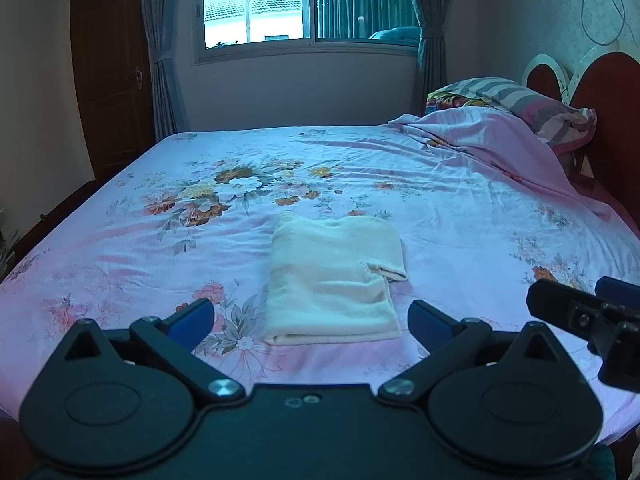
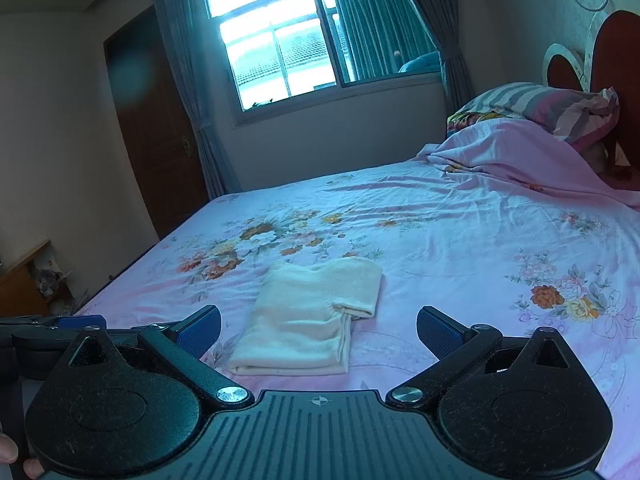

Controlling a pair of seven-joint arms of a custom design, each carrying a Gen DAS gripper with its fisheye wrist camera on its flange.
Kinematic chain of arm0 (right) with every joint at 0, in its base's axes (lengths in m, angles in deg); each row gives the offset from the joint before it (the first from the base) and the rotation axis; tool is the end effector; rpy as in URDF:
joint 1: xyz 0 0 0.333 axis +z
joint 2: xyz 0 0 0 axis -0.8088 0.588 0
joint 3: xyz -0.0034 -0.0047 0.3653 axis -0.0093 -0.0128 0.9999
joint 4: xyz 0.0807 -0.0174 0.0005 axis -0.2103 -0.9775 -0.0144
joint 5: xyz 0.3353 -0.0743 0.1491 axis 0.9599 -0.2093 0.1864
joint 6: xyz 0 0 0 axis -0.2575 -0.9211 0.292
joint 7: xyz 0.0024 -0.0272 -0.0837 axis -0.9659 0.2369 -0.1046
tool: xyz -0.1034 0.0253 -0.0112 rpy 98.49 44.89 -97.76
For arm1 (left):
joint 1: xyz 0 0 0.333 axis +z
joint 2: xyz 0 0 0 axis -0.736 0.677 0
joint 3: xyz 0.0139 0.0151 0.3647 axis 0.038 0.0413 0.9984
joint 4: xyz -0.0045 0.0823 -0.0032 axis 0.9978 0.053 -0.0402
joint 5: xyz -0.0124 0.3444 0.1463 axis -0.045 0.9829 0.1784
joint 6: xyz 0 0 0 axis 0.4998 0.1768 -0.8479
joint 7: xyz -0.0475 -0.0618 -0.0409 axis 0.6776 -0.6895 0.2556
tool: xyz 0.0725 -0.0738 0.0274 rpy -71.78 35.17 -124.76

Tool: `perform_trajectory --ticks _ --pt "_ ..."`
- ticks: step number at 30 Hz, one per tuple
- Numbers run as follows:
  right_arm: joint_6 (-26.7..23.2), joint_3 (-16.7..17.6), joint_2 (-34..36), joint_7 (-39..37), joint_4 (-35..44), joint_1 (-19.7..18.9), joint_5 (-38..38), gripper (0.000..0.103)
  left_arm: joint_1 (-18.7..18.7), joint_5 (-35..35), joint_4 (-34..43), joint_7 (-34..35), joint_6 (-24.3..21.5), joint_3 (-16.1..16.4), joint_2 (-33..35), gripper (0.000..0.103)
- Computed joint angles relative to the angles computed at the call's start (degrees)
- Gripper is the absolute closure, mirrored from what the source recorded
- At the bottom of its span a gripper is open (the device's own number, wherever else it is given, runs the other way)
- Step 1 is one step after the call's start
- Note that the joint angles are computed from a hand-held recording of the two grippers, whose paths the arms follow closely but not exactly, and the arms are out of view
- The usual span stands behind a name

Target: Fold small clothes

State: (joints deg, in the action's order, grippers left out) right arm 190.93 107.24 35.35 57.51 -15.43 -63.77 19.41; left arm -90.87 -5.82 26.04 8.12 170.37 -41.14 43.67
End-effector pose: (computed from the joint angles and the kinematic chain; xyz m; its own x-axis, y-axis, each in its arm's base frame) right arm 0.6873 0.2529 0.5104 0.4371 -0.8407 -0.3195 -0.5200 0.0535 -0.8525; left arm 0.6422 -0.5136 0.5079 0.2599 -0.9644 -0.0487 -0.5529 -0.1073 -0.8263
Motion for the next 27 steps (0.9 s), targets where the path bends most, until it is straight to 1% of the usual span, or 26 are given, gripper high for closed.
perform_trajectory --ticks 6,18,27 --pt "-0.4 -0.4 0.1 -0.5 0.4 0.3 -0.1 0.000 0.2 -0.2 0.5 0.0 -0.1 0.1 0.3 0.002" --pt "-1.9 -2.4 0.7 -1.9 2.2 2.5 2.1 0.000 0.8 -1.4 2.6 1.9 0.2 0.4 1.6 0.002" --pt "-4.1 -4.5 2.0 -4.9 5.4 5.2 5.1 0.000 1.4 -4.0 8.0 4.3 -0.9 0.8 5.1 0.002"
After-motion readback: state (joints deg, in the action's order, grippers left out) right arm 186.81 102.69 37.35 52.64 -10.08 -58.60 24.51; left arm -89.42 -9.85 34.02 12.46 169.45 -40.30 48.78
